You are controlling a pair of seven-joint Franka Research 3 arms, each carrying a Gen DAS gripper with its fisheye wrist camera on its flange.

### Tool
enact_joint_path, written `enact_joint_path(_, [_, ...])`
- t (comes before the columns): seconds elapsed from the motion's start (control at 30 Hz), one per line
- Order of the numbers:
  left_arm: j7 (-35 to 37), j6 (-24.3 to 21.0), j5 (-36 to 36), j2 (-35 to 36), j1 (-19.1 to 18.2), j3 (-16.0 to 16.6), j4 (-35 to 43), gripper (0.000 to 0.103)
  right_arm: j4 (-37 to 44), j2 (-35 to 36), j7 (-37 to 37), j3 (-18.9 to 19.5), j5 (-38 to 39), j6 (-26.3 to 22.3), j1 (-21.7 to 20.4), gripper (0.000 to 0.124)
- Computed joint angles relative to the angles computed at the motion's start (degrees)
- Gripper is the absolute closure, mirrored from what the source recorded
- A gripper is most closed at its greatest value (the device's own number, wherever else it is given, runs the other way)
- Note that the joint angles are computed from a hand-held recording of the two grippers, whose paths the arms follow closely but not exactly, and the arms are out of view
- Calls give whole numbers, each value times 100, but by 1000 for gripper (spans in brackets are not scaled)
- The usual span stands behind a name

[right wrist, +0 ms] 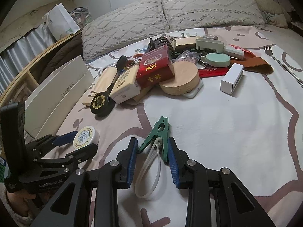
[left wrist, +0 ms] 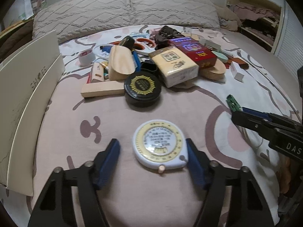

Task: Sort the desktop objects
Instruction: 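Close the right tool on the green clip with white cord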

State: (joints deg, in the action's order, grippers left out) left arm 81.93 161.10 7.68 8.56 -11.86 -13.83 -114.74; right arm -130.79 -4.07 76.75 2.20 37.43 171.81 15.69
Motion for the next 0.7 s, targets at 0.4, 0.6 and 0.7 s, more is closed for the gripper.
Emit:
enact_joint_path(0.4, [376,134,-482,-48,62,-100,-47,50,-64,-62,-82,3,46,156,54,92])
enact_joint_path(0.6, [405,199,-546,-69,51,-104,-60,50,-79,-88,-83,-14,56,172,75,92])
enact_joint_path(0.7, [426,264,-602,-96,54,-110,-76,50,-84,-107,-62,-15,28,168,72,92])
